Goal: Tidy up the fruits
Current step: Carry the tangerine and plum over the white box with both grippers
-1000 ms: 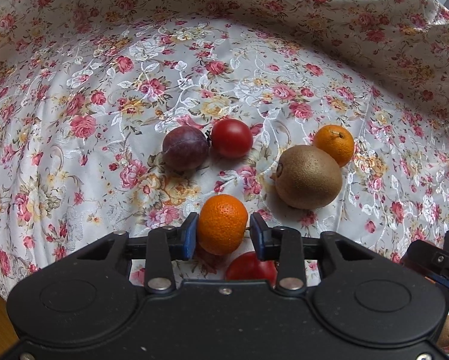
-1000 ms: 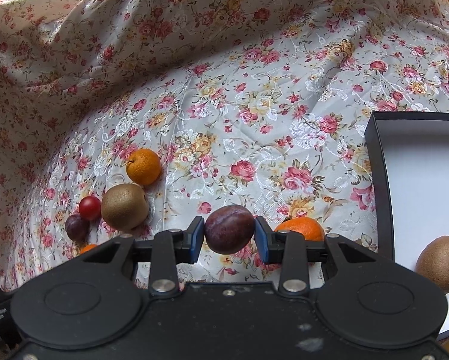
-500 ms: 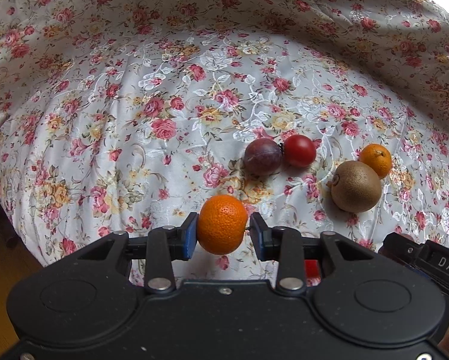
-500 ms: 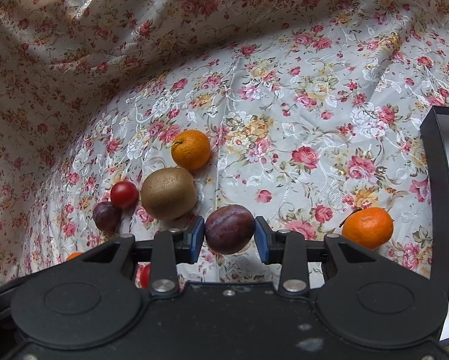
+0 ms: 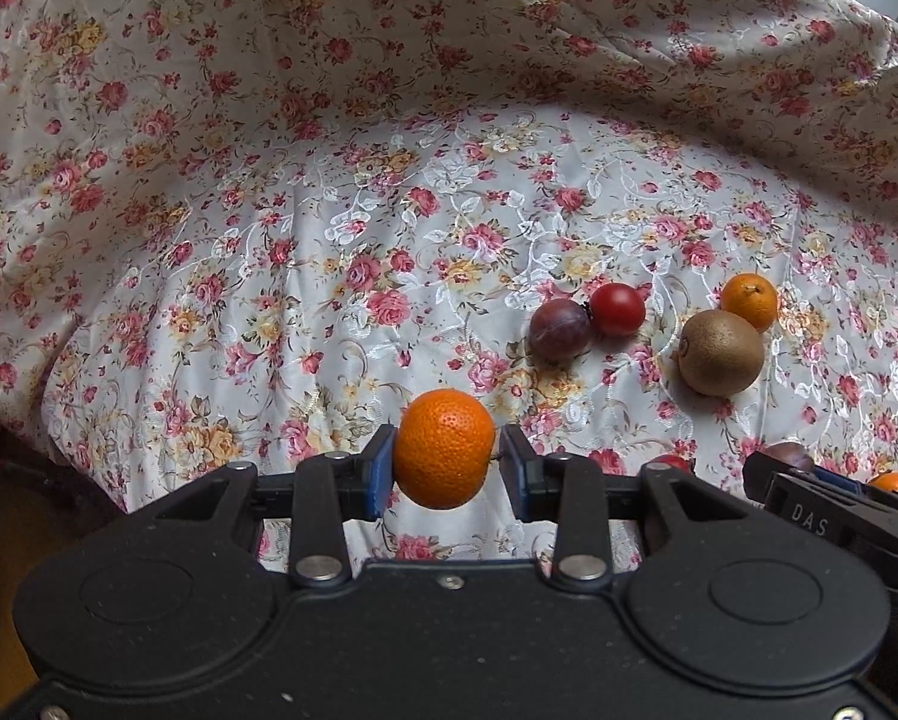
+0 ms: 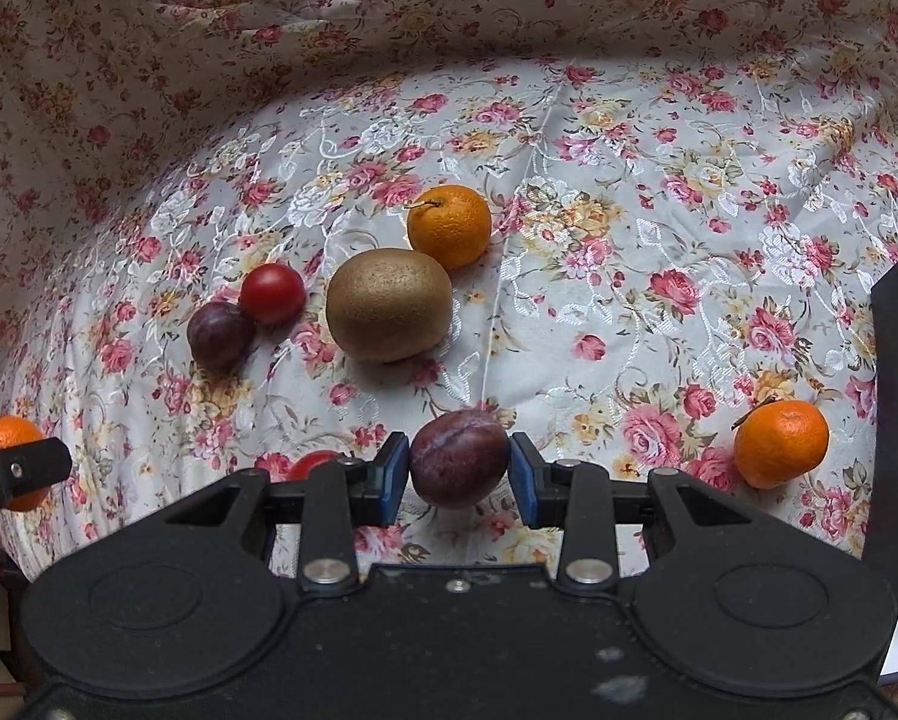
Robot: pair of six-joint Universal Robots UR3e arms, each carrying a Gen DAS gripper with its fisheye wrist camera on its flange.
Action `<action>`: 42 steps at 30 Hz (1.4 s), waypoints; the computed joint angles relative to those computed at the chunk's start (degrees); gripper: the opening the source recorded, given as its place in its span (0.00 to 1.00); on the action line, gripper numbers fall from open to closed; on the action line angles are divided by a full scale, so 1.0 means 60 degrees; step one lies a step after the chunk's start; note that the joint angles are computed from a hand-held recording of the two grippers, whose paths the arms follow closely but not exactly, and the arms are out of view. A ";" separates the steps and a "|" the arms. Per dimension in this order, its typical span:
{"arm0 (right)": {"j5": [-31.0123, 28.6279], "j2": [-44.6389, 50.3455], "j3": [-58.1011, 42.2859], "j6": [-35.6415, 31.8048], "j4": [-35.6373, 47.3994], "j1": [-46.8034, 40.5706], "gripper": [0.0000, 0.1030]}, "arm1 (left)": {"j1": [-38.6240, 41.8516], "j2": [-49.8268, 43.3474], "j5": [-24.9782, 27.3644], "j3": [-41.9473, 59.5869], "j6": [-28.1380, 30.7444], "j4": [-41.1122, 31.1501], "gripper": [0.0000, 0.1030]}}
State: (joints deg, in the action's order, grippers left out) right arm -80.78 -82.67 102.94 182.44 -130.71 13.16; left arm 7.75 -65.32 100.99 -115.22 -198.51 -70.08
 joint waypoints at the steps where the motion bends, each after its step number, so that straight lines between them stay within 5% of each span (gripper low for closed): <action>1: 0.0108 -0.0149 0.0010 -0.0091 0.0092 -0.0089 0.37 | -0.0119 -0.0139 -0.0051 0.0056 -0.0044 0.0018 0.44; 12: 0.0988 -0.1862 0.0939 -0.0943 0.0741 -0.1961 0.37 | -0.1712 -0.1260 -0.0540 0.1012 -0.1215 0.0154 0.44; 17: 0.1597 -0.2893 0.1462 -0.1236 0.1199 -0.3471 0.37 | -0.3042 -0.2398 -0.0026 0.1874 -0.1691 0.0313 0.44; 24: 0.2252 -0.4135 0.1979 -0.2192 0.2276 -0.6035 0.37 | -0.3943 -0.3488 -0.0361 0.2811 -0.2085 0.0497 0.44; 36: 0.2796 -0.5182 0.2145 -0.3880 0.3898 -1.0745 0.37 | -0.5837 -0.5627 -0.0218 0.5060 -0.2247 0.0596 0.44; 42: 0.2374 -0.4872 0.2056 -0.4484 0.3831 -1.1805 0.37 | -0.6941 -0.7115 0.0156 0.6851 -0.1871 0.0410 0.44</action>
